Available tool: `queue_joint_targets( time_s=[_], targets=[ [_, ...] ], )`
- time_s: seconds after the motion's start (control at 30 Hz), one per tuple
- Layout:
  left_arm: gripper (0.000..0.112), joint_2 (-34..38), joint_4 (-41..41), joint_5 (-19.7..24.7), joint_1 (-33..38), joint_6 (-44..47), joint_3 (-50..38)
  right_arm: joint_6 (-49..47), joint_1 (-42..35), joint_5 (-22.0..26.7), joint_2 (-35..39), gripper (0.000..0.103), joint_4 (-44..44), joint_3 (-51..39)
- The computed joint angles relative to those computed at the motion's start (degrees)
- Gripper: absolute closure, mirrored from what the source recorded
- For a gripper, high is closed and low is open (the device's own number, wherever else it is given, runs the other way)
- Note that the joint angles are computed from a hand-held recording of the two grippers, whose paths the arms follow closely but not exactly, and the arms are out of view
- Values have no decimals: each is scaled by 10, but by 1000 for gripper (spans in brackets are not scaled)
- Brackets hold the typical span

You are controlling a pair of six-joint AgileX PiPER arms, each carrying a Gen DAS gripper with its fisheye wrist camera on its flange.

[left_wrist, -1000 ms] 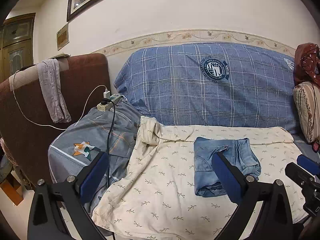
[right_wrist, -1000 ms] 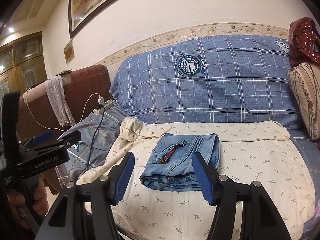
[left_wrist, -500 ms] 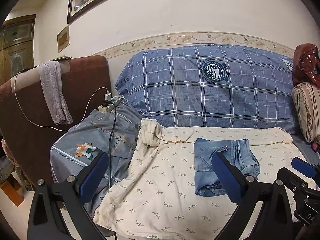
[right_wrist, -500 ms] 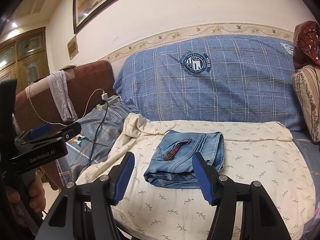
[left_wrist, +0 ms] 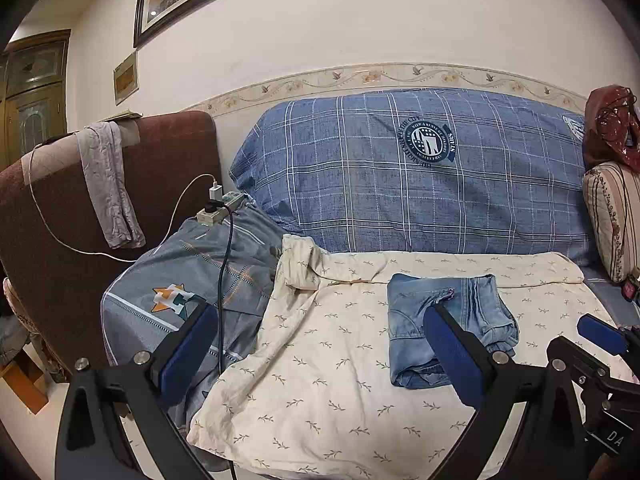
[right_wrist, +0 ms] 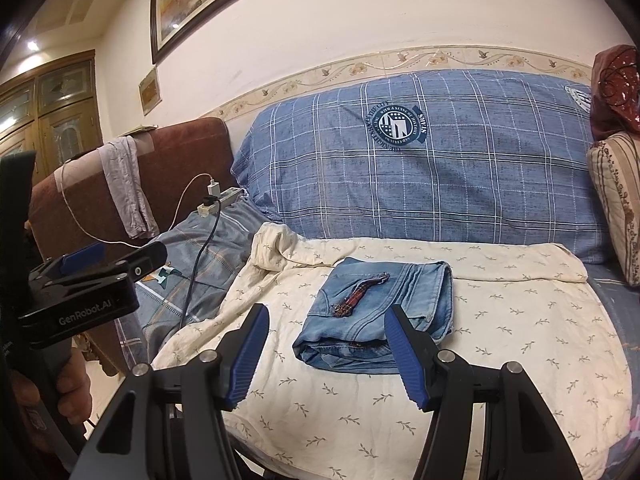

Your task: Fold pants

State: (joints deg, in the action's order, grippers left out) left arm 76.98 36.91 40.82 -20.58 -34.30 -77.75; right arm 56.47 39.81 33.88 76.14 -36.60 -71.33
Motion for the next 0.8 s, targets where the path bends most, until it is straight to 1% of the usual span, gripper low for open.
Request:
queue_joint_targets(
  time_s=[0.4,0.8],
  targets=[
    [10,0,-9,-2,4,9,0,-3,-2,-5,1,40,2,2],
    [10,-7,3,-2,-7,-1,5,-3,-1,-7,1,40,3,2]
  ],
)
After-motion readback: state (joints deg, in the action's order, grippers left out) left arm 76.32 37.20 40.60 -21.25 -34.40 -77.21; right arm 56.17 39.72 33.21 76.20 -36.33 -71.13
